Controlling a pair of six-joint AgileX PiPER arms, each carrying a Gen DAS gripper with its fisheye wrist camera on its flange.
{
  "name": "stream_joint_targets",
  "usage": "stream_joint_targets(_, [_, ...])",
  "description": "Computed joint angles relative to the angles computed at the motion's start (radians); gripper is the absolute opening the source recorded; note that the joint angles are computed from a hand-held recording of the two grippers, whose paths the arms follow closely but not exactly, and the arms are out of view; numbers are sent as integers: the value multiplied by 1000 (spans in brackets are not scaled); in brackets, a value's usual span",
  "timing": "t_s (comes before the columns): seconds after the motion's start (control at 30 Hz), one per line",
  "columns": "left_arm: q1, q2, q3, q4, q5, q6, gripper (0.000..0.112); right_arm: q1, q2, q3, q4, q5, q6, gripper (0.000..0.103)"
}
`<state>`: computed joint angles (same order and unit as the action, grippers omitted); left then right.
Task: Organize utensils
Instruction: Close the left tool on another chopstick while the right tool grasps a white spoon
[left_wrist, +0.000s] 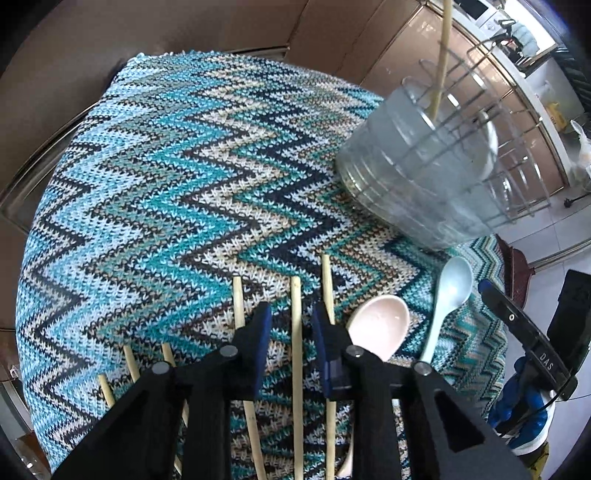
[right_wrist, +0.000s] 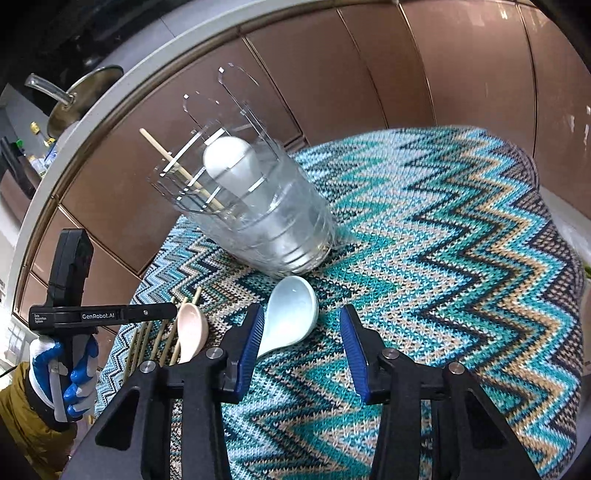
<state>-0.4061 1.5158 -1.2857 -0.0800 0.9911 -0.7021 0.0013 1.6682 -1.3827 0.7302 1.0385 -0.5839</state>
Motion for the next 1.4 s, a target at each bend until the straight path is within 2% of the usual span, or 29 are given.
stream_joint_targets(0.33, [10, 51, -32, -9, 11, 22, 14, 21, 96, -75, 8, 33, 35, 26])
stream_joint_targets(0.43, [10, 68, -44, 2, 10, 12, 12, 21, 135, -108, 15, 72, 35, 24])
stream_joint_targets(0.53, [7, 71, -37, 18, 1, -6, 7, 22, 150, -114, 17, 84, 29, 11])
stream_joint_targets(0.57, [6, 69, -34, 18, -3, -10, 6, 21, 146, -110, 24, 85, 22, 10])
stream_joint_targets(0.77, [-24, -14, 30, 56, -52, -68, 5, -8, 49, -37, 61, 71, -40, 7])
stream_joint_targets(0.93, [-87, -105, 47, 153, -39, -160, 5, -15, -73, 12, 32, 45, -45, 7])
stream_joint_targets(1.1, [-180, -194, 49, 258, 5, -274, 5, -37, -193, 61, 34, 48, -45, 7])
stream_joint_targets(1.4, [-368, -323, 41, 436, 120, -461, 5, -88, -379, 101, 37, 106, -35, 7])
